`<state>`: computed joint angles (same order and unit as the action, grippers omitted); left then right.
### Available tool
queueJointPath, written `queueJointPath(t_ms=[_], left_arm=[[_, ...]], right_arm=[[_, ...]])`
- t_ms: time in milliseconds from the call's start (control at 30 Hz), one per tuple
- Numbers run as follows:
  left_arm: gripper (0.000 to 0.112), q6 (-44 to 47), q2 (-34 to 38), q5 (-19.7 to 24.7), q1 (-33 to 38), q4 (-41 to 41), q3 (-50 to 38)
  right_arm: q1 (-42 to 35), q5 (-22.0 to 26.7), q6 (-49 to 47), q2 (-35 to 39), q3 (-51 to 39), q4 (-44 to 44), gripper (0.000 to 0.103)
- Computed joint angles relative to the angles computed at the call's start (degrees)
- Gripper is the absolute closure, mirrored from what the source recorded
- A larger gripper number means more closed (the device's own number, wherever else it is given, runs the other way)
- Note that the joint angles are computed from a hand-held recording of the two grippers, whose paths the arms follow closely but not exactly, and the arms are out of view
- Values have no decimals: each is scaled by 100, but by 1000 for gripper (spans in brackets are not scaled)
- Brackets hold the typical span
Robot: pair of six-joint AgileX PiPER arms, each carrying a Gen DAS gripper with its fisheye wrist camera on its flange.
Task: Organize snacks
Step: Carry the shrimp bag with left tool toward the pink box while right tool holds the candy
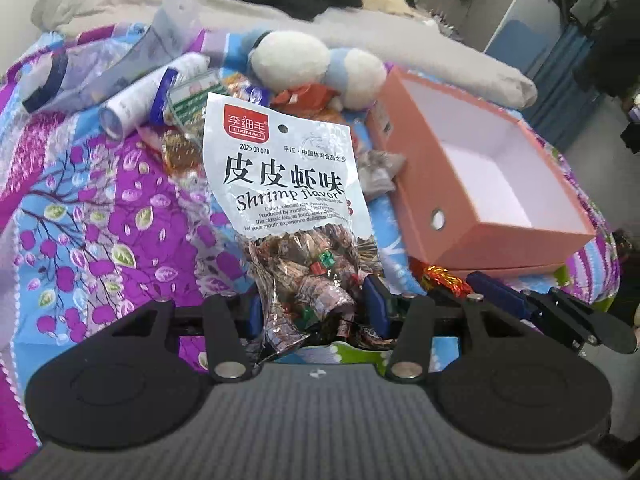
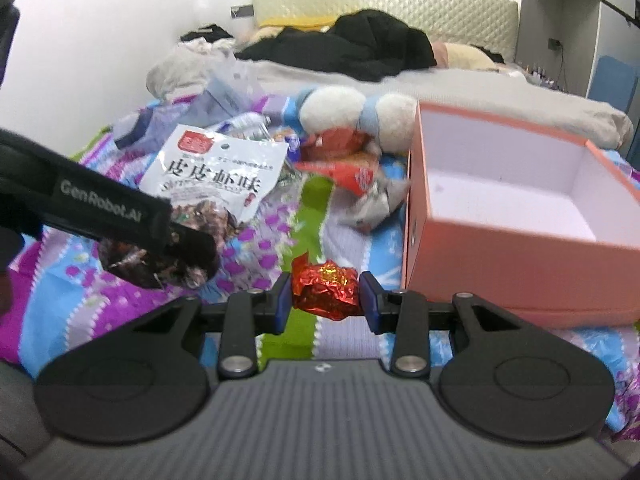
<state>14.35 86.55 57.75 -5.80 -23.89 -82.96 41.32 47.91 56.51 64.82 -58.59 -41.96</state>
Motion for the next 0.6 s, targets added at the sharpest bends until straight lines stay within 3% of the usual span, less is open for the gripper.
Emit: queueJointPath(t_ms=[200, 233, 267, 433, 600], left_arm=[[57, -6, -180, 382, 130, -135, -368], [57, 3, -212, 440, 153, -171, -412], [57, 3, -238, 494, 168, -195, -460], [57, -37, -305, 492, 104, -169, -513], [57, -50, -338, 341, 126, -241, -133]], right_arm=[[163, 485, -17, -80, -448, -93, 66], [175, 506, -20, -100, -473, -86, 72], [182, 547, -18, -120, -501, -100, 93], [170, 694, 3, -183, -552, -181, 91], [-169, 433, 19, -326, -195, 94, 91]])
